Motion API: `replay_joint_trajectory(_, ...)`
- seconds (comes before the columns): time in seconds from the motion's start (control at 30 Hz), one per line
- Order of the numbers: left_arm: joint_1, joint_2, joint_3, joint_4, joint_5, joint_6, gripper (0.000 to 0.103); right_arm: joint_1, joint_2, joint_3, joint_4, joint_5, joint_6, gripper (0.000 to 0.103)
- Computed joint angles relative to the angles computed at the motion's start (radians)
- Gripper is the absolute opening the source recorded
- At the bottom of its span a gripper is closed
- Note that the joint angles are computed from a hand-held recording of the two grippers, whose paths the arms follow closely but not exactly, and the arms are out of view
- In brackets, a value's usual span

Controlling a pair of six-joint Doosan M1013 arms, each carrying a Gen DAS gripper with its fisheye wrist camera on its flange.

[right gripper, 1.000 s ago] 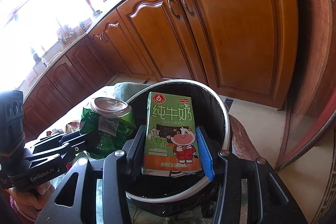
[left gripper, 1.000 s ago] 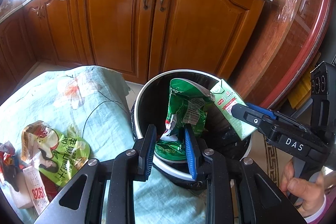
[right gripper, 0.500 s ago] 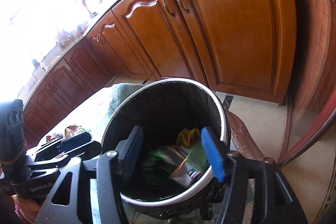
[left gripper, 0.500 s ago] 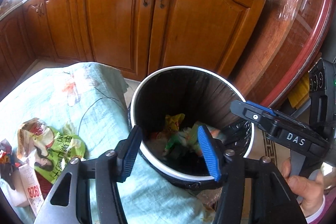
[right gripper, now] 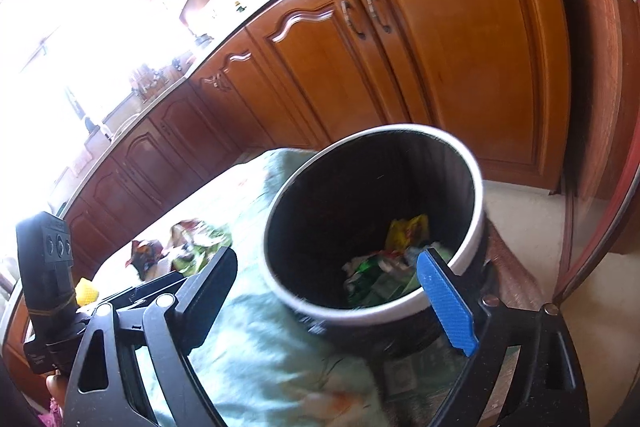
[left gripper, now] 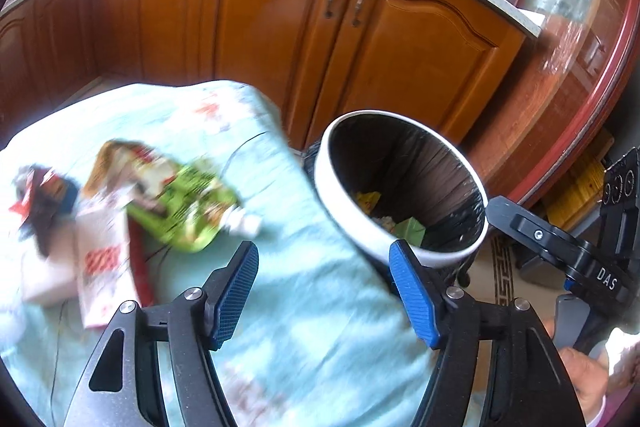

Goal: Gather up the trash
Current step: 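Move both open tools back over the remaining trash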

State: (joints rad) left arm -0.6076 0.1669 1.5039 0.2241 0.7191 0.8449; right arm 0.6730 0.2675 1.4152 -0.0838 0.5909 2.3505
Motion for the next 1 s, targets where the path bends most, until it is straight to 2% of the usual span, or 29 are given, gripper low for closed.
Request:
replay_joint_trajectory(0.23, -0.013, -0.089, 0.102, 0.098, 0.003, -0.118, 0.067, 0.041, 0.009, -0.006, 0.051, -0.012, -0.032, 0.093)
replay_joint_trajectory(0.67, 0.006, -0.256, 0.259, 0.183, 0.032, -0.311, 0.067, 0.109, 0.068, -0.081, 0.14, 0.031, -0.147, 0.093)
replay_joint_trajectory(1.0, 0.015, -0.332, 0.32, 0.236, 0.09, -0.415, 0.067, 0.141, 0.119, -0.158, 0.191, 0.073, -0.233, 0.093)
